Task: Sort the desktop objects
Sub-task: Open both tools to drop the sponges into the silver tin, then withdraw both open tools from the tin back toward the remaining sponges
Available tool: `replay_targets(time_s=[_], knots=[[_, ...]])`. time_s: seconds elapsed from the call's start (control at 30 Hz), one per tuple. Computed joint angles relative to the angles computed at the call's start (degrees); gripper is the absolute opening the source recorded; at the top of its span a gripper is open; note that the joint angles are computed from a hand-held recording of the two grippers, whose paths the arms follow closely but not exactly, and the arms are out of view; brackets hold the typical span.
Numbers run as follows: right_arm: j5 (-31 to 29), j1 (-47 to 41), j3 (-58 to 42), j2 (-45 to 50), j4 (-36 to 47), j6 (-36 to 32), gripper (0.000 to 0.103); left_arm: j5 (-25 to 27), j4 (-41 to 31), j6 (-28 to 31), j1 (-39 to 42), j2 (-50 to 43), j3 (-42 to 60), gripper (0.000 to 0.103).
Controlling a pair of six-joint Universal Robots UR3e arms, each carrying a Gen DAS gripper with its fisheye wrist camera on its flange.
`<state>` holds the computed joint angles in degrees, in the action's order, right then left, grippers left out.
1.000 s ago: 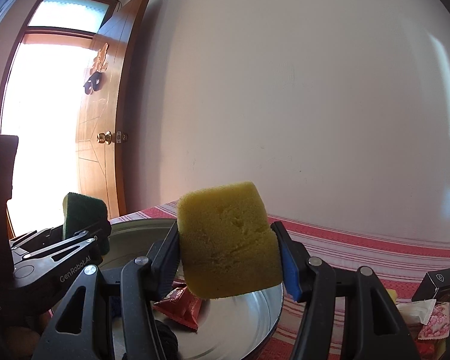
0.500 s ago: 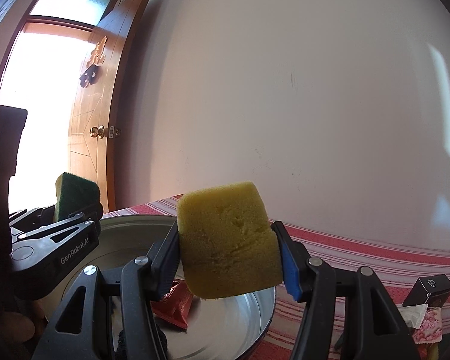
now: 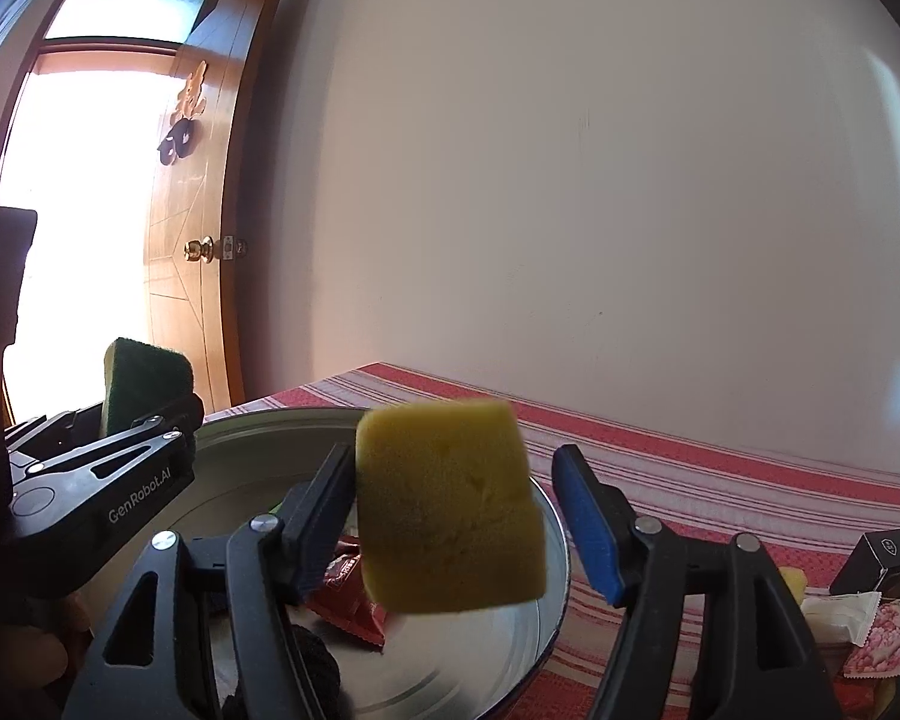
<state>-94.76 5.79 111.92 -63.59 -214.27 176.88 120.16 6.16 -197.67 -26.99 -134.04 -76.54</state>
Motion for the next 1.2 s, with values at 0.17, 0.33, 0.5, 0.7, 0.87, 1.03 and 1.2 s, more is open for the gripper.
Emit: replay_targets(time_s=[0.17, 0.33, 0.5, 0.7, 0.87, 1.03, 1.2], knots=[[-1.1, 0.5, 0.8, 0.1, -2.6, 0.4, 0.085, 3.5, 2.3, -0.9, -0.9, -0.3, -0.2, 0.098], [-2.8, 1.0, 1.3, -0.1, -3.3, 1.7, 0.087, 2.4, 1.4, -0.1, -0.3, 0.5, -0.5, 0.102], [-6.4, 2.2, 2.4, 0.3, -7.6, 2.2, 0.093, 2.4, 3.0, -1.2, -0.2, 0.7, -1.6, 0.102], [-10.0, 3.2, 4.7, 0.9, -15.4, 2.5, 0.097, 5.8, 9.9, -0.9, -1.8, -1.4, -2.1, 0.102], [-15.3, 5.1, 5.3, 2.2, -21.0, 1.8, 0.102, 6.7, 15.0, -0.5, -3.9, -2.7, -2.8, 0.102], [-18.8, 6.6, 5.6, 3.2, -25.2, 1.1, 0.103, 10.5, 15.7, 5.4, -6.7, -5.7, 2.1, 0.102], [-25.4, 9.6, 4.1, 5.2, -29.6, -3.0, 0.103, 8.6, 12.3, 4.3, -6.7, -4.8, 2.0, 0.102]])
